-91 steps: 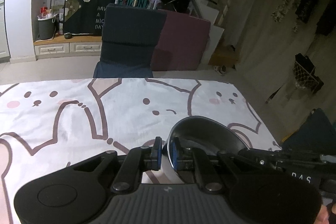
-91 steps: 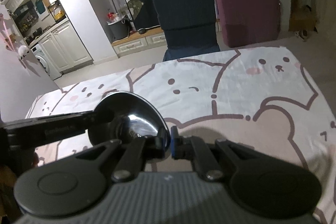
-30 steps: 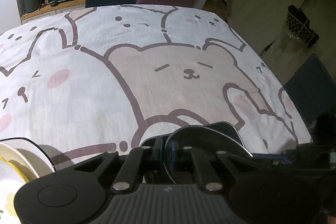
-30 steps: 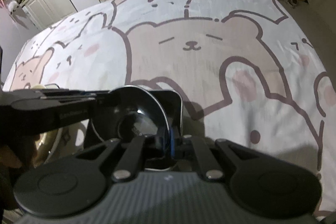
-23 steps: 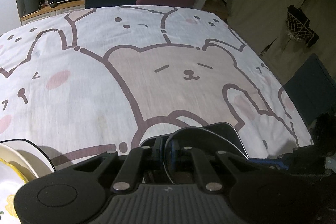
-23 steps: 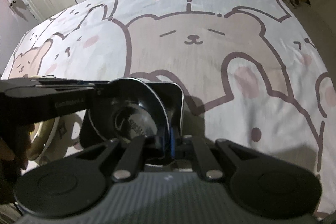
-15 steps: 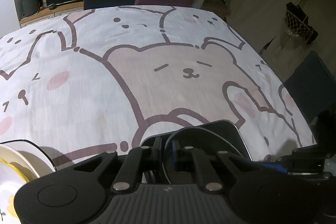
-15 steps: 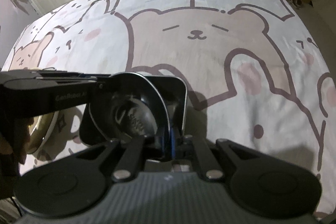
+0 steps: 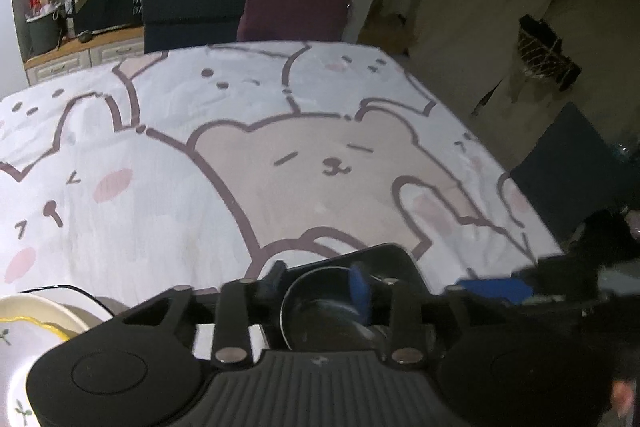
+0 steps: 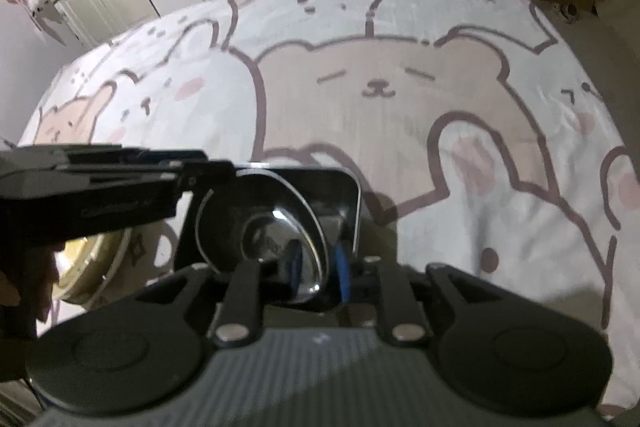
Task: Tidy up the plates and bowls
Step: 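Lower the scoop bowl into the dark square tray and open both tools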
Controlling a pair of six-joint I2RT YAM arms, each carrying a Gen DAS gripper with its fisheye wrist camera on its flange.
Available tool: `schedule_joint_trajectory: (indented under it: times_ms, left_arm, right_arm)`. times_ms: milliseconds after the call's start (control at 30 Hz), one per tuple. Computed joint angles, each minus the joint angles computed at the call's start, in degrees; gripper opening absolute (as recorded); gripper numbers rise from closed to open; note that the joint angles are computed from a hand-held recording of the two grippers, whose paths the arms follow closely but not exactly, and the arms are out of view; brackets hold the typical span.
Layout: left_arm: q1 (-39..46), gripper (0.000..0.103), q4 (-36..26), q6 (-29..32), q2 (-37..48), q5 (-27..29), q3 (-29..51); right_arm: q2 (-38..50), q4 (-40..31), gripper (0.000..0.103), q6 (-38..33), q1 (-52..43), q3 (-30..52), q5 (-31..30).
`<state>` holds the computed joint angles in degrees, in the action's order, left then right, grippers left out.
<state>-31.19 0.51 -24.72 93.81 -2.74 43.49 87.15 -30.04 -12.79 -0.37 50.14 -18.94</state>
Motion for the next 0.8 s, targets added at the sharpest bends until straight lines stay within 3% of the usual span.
schedule_joint_trajectory:
  times_ms: [33,100,167,200,233,333,567,733,800]
  left_arm:
    - [-0.38,0.051,-0.32,0.28,-1.77,-0.56,-0.92]
    - [-1.25,0.069,-1.06,0.46,-5.34,-2.28,-3.08]
    - [-2.14,0.079,-2.04,0.11,-8.37,-4.63,-5.07]
    - [-2.42,0.085,-2.57,-0.19,-9.46,-5.53,-5.79]
    - [-2.78,0.088,-2.87,-0.42,-10.71,-6.39,-6.8]
    - [-3.27,0.1,-2.22,-0.99,-14.01,-7.32,-10.15]
    - [-1.83,0.103,-1.36,-3.13,-17.52,-6.91,-15.33]
    - [-0.19,0.103,-0.31,-3.18,-16.91,-4.96,-16.22]
    - [0.46,0.103,0.34,-2.91,-16.7,-3.52,-16.29]
  right_arm:
    - [-0.82,-0.35,0.038,-0.52,-0.56,0.13,-0.78]
    - [-2.44,-0.64,0.05,-1.91,-2.08,0.2,-2.54]
    - [-4.15,-0.71,0.056,-2.74,-3.58,-0.25,-3.62]
    - [-4.47,-0.8,0.064,-3.07,-4.23,-0.26,-3.95]
    - [-4.89,-0.38,0.073,-3.05,-4.79,-0.53,-3.94]
    - [-6.17,1.76,0.084,-3.47,-5.73,-2.01,-3.7]
    - [1.32,-0.3,0.08,-3.68,-8.14,1.71,-6.0]
    - [5.64,-0.23,0.049,-3.27,-8.06,3.7,-5.9]
    - [6.71,-0.25,0.044,-3.72,-7.08,4.06,-5.15]
